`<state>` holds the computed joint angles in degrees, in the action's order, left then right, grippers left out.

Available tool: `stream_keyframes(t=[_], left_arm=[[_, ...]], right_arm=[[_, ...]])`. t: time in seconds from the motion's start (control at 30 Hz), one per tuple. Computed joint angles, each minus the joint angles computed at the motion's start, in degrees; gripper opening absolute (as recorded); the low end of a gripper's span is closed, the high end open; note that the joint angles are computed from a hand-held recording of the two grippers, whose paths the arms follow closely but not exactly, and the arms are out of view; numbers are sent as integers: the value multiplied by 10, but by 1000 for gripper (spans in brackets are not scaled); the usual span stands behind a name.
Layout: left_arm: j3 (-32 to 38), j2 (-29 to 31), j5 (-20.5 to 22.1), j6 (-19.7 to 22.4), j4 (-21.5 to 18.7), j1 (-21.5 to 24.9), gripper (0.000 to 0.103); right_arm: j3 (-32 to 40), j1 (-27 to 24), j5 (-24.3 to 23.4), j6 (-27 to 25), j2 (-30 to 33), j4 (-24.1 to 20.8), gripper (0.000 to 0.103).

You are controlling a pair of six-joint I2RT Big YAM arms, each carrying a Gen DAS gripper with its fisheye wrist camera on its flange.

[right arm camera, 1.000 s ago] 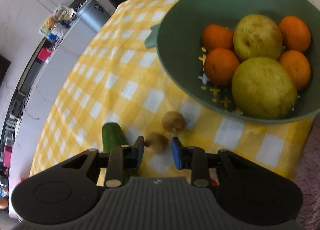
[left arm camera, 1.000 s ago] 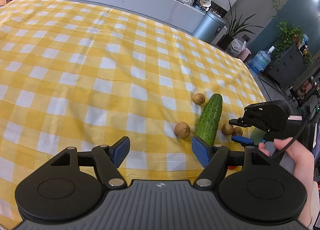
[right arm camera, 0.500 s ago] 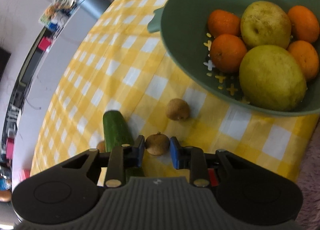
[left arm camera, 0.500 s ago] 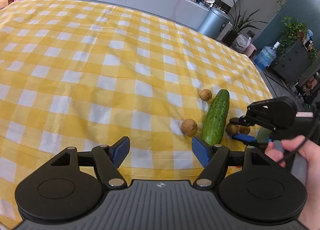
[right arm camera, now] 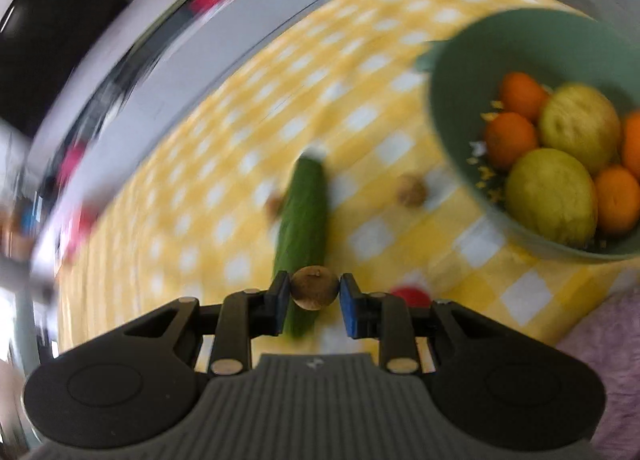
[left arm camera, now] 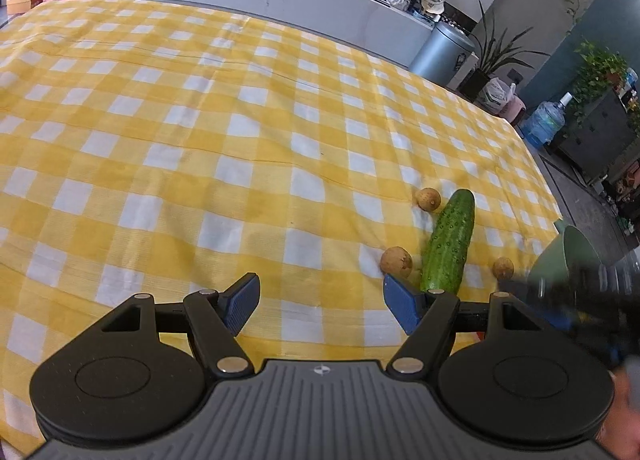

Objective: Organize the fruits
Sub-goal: 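Grasp a small brown kiwi beside the cucumber with the right tool, then grasp a kiwi beside the cucumber with the left tool while the right tool holds its kiwi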

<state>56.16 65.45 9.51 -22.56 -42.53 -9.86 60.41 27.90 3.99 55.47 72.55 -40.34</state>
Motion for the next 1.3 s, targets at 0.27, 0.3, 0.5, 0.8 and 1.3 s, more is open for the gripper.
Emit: stream_keyframes(t=[0.27,0.3,0.5,0.8,1.3], left_arm=[[-1,-4,-4,-2,-1,5,83],[-2,-4,-4,-3,0,6,83],[3,5,-13,-2,-6,5,83],[-1,0,-19,4,-4,2,83],[-58,-36,-39,69,95,-27,82]], right_arm=[[65,55,-23,-220,66,-145,23],[72,62,-3,-221,79,-155,23],[65,72,33,-211,91,-124,23],[58,76,43,-214,88,-109,23],[4,50,-15,-169,46,-28,23]])
